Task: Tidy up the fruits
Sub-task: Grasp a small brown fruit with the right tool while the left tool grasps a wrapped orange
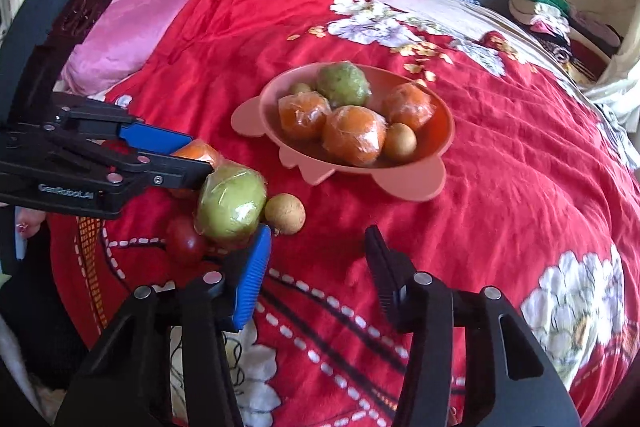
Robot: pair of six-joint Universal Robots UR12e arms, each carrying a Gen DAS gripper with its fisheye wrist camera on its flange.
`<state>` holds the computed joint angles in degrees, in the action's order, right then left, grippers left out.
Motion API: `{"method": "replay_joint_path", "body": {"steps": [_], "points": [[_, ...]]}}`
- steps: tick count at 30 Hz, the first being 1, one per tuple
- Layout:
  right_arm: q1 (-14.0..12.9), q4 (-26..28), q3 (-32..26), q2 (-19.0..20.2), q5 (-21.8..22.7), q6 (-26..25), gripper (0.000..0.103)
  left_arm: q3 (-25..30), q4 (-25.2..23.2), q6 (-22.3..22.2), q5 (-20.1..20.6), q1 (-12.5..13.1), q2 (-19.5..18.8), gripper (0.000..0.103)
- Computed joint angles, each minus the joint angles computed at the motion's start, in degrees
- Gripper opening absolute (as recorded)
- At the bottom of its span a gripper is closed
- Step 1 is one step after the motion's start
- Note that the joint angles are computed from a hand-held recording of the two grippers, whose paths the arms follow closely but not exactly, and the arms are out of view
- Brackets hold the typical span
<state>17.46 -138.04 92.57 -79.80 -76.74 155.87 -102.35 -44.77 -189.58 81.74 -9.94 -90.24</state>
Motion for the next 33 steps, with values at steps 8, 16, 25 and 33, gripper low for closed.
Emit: {"method": "replay_joint_path", "body": {"steps": [8, 16, 25, 33], "points": [[0.1, 2.0, -1.8, 1.7, 3.0, -3.7, 0.036, -0.7, -0.2, 0.1, -0.1, 0.2, 0.6, 0.036], [-0.1, 2.7, -3.0, 2.7, 5.9, -6.2, 0.026, -0.5, -1.4, 0.1, 0.1, 0.4, 0.5, 0.037], [-0.6, 4.7, -3.7, 3.2, 8.7, -12.3, 0.026, 0.2, -3.3, 2.5, 2.1, -0.3, 0.2, 0.037], [-1.3, 6.0, -4.2, 4.0, 11.4, -10.8, 0.021, 0.0, -2.9, 1.9, -0.6, 0.7, -0.1, 0.034]]}}
